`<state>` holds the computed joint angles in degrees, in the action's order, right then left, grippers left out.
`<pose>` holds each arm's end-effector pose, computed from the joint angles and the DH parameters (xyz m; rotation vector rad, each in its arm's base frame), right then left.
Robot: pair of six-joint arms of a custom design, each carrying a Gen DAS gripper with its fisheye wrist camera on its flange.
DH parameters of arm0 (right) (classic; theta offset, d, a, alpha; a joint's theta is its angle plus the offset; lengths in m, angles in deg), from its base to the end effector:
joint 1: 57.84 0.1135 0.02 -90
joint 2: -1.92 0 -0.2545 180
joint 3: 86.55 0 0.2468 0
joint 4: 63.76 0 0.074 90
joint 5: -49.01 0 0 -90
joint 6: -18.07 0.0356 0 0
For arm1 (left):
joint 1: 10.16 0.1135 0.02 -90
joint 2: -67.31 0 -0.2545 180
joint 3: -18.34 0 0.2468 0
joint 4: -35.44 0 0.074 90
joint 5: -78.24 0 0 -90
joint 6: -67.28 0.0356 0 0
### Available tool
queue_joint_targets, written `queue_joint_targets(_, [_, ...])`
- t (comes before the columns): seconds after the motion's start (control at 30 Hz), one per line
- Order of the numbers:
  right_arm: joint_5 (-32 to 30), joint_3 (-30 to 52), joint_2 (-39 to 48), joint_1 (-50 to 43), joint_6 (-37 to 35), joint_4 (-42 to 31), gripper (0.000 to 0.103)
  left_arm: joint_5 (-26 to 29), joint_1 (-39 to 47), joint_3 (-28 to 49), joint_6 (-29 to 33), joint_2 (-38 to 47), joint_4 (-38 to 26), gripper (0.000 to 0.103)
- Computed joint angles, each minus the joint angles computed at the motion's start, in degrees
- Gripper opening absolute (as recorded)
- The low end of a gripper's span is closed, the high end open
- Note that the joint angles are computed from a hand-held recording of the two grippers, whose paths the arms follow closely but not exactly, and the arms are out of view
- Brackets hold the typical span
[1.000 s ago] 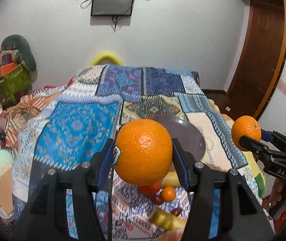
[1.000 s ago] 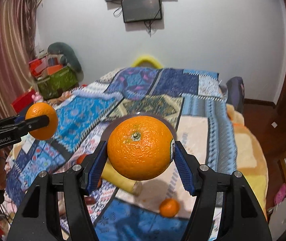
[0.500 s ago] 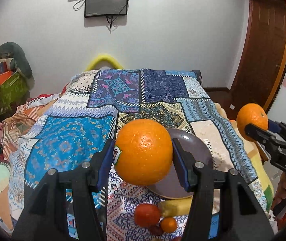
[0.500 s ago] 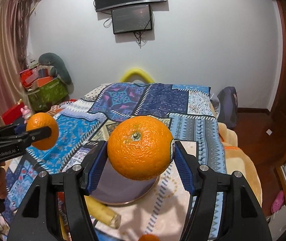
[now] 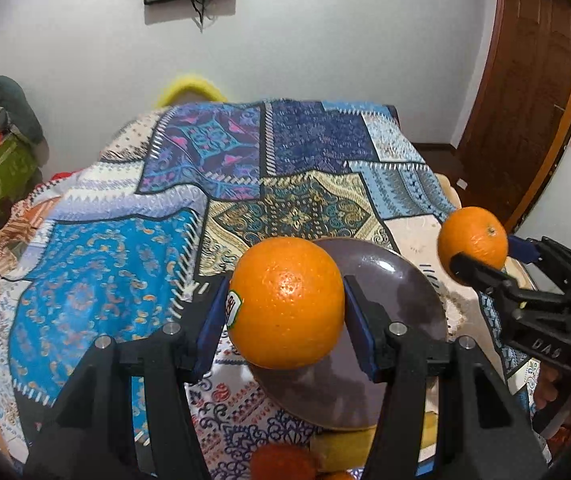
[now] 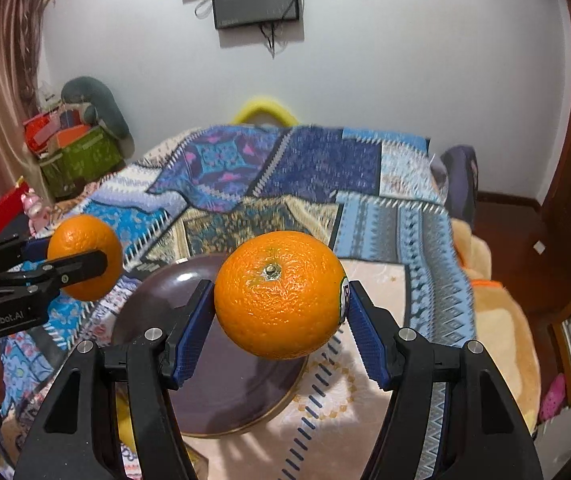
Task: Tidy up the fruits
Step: 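Carry both oranges to the brown plate and release them there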
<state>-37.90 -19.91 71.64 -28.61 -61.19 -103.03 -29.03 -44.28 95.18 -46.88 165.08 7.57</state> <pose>0.2271 0.1249 0.2652 -0.3464 2.3007 0.2921 0.3007 -0.1910 0.1962 0.0710 2.3746 -0.1195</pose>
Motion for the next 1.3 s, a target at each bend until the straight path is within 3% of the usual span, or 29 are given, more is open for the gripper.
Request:
queue_joint_targets(0.33, [-3.1, 3.1, 10.0, -1.1, -1.6, 0.5, 0.062, 6.9, 3.5, 8.0, 2.4, 11.7, -2.6, 0.056])
queue_joint_targets(0.5, [-4.0, 5.2, 14.1, -1.2, -2.3, -0.2, 0.062, 7.7, 4.5, 10.1, 3.4, 14.2, -3.9, 0.056])
queue_joint_targets(0.83, [-5.2, 6.6, 17.6, -0.7, -2.0, -1.4, 0.062, 6.8, 4.2, 9.9, 4.3, 14.9, -2.8, 0.057])
queue_joint_targets(0.93, [-4.8, 6.6, 17.7, -0.3, -1.8, -1.7, 0.063, 7.7, 4.6, 11.3, 3.6, 15.7, -4.8, 0.065])
queue_joint_targets(1.03, [-4.5, 6.2, 17.2, -0.1, -1.2, -1.7, 0.063, 9.0, 4.8, 11.4, 3.2, 15.8, -5.4, 0.066])
queue_joint_targets(1.17, [-1.3, 5.1, 15.0, 1.1, -1.0, -1.7, 0.077, 8.0, 4.1, 10.0, 2.7, 13.9, -5.8, 0.066])
queue_joint_targets(1.3, [0.8, 4.5, 11.4, 2.1, -1.5, -3.6, 0.077, 6.2, 3.4, 7.1, 2.1, 9.8, -6.1, 0.069])
